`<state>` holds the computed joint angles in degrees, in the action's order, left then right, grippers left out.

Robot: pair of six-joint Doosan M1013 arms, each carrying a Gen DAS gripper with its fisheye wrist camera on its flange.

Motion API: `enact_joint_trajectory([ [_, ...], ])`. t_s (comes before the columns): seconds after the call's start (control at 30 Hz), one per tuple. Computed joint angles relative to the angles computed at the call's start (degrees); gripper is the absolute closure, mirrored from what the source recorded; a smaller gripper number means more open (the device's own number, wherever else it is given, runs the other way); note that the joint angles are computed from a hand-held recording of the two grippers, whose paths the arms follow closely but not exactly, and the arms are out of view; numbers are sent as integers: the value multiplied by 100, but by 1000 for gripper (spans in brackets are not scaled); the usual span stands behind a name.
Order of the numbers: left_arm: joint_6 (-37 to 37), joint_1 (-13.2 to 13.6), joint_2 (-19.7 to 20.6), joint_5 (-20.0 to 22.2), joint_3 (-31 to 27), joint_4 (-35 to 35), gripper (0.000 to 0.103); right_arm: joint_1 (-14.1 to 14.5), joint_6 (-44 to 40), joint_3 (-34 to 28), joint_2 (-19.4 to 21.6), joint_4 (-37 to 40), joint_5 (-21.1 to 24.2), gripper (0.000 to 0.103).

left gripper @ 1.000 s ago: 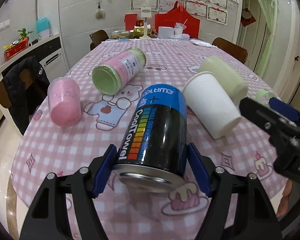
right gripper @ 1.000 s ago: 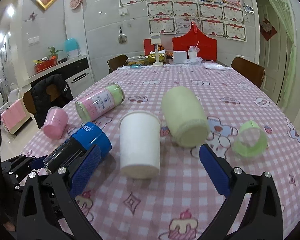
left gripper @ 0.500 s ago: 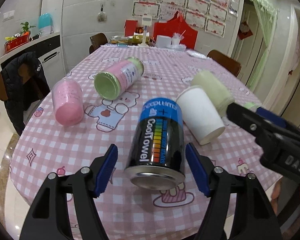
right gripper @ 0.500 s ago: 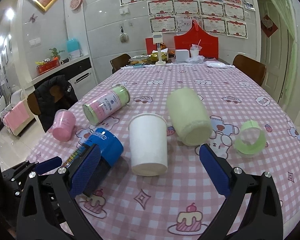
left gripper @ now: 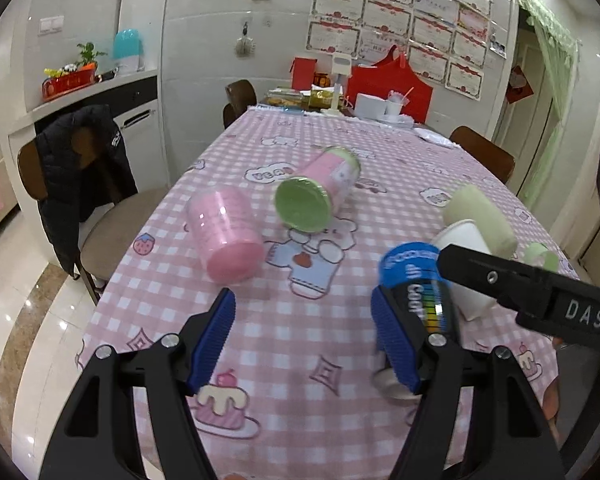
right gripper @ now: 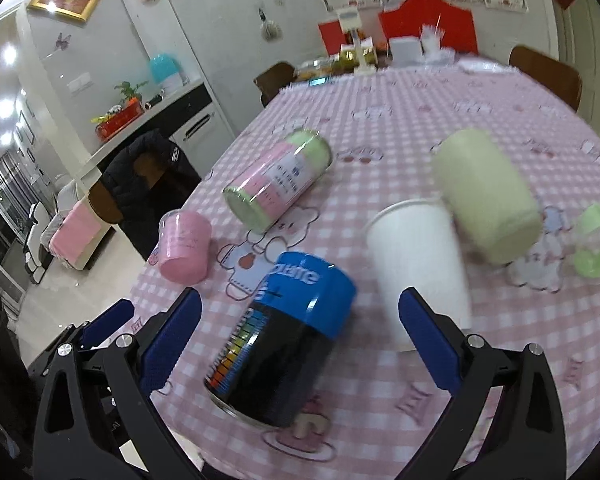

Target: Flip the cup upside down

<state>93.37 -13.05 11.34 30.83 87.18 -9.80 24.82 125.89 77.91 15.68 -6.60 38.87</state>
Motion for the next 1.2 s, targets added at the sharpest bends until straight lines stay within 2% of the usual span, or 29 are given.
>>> enact_joint_trajectory([
  [0.23,422,194,142,-44,-42,-571,34,-4,37,-443,329,135,625,8],
  [0.43,692,261,217,-45,-71,-898,34,-61,-53,-568,501,312,891,8],
  [0.6,607,243,255,-105,-85,-877,34,-96,-283,-574,529,516,878,10],
  [0.73,628,228,260,-130,-87,-947,34,-76,-378,-624,542,430,864,30],
  [1.0,623,189,243,-187,-72,-950,34,-19,-652,-612,506,221,727,32],
  [1.2,661,182,189,-307,-40,-1050,34,156,-308,-519,392,-939,500,32],
])
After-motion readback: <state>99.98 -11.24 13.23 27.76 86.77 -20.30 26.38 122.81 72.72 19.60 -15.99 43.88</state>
